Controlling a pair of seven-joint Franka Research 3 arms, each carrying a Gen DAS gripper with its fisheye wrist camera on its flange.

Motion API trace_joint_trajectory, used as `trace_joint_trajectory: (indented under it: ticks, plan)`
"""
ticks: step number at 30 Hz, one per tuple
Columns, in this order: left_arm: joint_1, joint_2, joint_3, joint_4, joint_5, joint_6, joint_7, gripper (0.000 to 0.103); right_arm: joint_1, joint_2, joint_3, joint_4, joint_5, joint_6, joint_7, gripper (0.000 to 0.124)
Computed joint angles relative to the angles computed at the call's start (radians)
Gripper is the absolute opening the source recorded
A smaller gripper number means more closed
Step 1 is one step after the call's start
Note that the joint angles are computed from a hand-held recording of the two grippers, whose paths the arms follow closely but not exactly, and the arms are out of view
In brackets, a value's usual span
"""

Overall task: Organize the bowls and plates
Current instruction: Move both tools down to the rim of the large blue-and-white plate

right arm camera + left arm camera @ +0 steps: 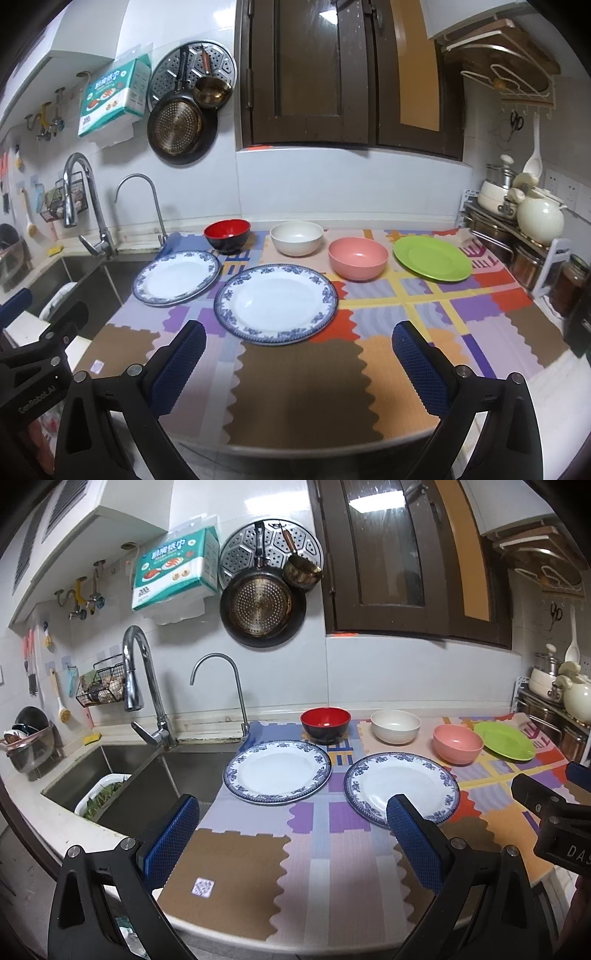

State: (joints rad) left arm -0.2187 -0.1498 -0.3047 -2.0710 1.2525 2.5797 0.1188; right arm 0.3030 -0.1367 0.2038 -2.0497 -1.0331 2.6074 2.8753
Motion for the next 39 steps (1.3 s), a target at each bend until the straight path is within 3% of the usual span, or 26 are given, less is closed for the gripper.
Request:
trace_joint_trajectory:
  ticks: [9, 21, 26, 34, 39]
  plan:
    - [-0.054, 0.205, 0.037, 0.216, -0.037, -0.083, 0.071, 0.103, -0.002, 0.155, -0.091, 0.135, 0.072, 0.084, -0.137, 0.102]
    - [-0.179, 0.473, 0.139, 0.531, -0.199, -0.211, 0.256, 0.103, 0.027, 0.366, -0.204, 0.325, 0.41, 0.129, -0.492, 0.102]
    - [-0.212, 0.577, 0.171, 0.666, -0.286, -0.255, 0.345, 0.103, 0.015, 0.451, -0.211, 0.418, 0.594, 0.099, -0.674, 0.102]
    - [-0.258, 0.752, 0.222, 0.896, -0.416, -0.34, 0.48, 0.102, 0.018, 0.598, -0.245, 0.594, 0.78, 0.022, -0.876, 0.102]
    - [-0.267, 0.842, 0.238, 1.022, -0.511, -0.396, 0.573, 0.098, 0.014, 0.696, -0.254, 0.728, 0.879, -0.072, -0.978, 0.098]
